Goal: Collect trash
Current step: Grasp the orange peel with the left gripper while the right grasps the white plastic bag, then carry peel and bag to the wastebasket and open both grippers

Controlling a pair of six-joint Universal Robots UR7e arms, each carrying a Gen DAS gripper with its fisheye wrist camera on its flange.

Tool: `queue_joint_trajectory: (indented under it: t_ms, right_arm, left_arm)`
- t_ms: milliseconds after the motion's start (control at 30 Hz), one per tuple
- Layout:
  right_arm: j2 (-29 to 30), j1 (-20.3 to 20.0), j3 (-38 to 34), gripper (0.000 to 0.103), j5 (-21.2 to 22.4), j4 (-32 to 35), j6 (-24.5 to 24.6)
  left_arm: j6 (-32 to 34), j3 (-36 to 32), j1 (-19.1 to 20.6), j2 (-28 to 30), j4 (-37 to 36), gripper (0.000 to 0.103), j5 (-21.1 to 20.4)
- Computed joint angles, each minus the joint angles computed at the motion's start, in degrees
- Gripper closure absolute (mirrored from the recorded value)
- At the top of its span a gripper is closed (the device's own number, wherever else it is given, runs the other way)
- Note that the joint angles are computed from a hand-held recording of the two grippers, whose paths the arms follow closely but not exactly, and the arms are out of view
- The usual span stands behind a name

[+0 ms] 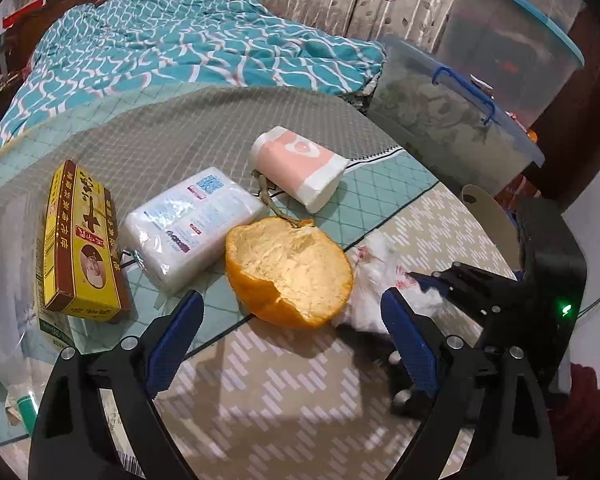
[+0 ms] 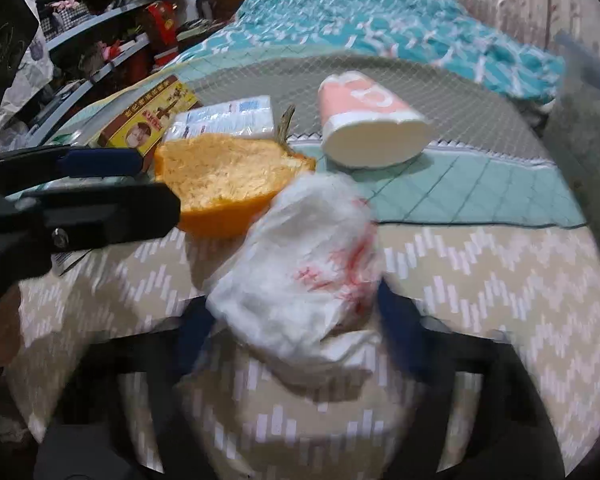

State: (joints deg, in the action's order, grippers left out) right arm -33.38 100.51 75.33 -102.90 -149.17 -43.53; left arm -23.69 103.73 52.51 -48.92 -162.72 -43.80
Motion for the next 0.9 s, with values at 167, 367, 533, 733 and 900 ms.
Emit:
queue_joint_trajectory:
  t_ms: [167, 367, 533, 733, 900]
  right_arm:
    - [-4.21, -1.39, 5.87, 0.050, 1.82, -7.79, -0.61]
    - [-8.88, -3.60, 11.20, 0.050, 3.99, -10.48, 1.43]
    - [-11.21, -5.15, 14.02, 0.050, 6.99, -10.74, 4.09]
    - [-13.73, -6.20, 17.30, 0.050, 10.91, -11.64, 5.02]
    - [-16.57, -7.64, 20.24, 0.050, 13.23, -12.83, 5.09]
  left_arm:
    - [0.74, -2.15, 0.51, 1.79, 1.58, 0.017, -0.81]
    - [0.58, -7.25, 0.39, 6.38, 5.96, 0.024, 5.03]
    - [-4.27, -6.78, 0.32, 4.91, 9.68, 0.071, 5.18]
    - [-6.26, 0.96, -2.10, -0.06, 5.46, 0.076, -1.62]
    - [-4.35, 5.71, -5.29, -0.98, 0.76, 0.076, -7.08]
